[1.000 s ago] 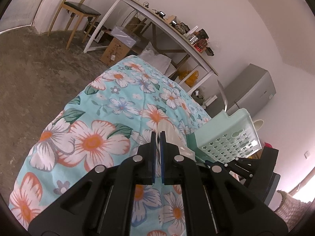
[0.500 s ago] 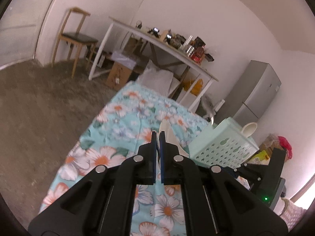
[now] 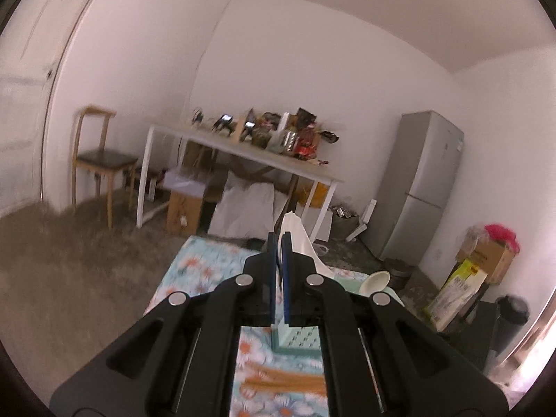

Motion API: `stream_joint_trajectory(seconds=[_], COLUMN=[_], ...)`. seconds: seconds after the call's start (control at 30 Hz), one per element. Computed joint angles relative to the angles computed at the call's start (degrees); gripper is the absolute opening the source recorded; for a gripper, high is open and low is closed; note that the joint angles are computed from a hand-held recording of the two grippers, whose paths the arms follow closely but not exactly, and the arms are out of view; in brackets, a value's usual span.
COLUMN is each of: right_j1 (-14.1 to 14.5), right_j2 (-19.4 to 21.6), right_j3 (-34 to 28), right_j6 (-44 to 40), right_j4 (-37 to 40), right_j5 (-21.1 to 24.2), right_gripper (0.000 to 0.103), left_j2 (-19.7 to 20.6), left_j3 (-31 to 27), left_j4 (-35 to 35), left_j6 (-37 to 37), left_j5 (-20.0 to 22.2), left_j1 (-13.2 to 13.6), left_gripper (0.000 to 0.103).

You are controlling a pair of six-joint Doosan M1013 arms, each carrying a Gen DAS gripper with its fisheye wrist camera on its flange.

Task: Organize utensils
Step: 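Lower the white ladle into the green holder with the left tool while the right tool lifts the metal spoon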

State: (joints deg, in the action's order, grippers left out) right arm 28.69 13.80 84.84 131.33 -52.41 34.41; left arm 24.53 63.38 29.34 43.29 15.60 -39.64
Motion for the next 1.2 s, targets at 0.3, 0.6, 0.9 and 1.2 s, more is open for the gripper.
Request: stream_joint_trajectory(seconds=[0.3,0.6,0.9,1.2], right_j1=[-2.04,-4.20,-6.26,-8.00], right_j2=[-3.59,-6.72,-9.53,-11.20], right_j3=[3.51,7.14,9.13,8.49], right_j6=[11.56,21.91,28.17,35.69], right_j4=[-1.49,-5.70,-8.24,-14.44], right_j5=[-5.70,-11.22,-13.95,-17.92], right_gripper=[0.002,0.002,0.002,0.002], left_j2=[10.02,21.65,18.15,11.40], left_j3=[-18.80,-39.55,-31.63,-18.12], left_j4=[2.49,-7.77,-19.53,-20.74], left_j6=[17.64,32.62,30.37,26.33], left_j5=[18.56,37.49,28.34,18.01], left_j1=[-3.93,-4.52,-2.49,-1.91], left_gripper=[0.002,0.003,0.032,0.043])
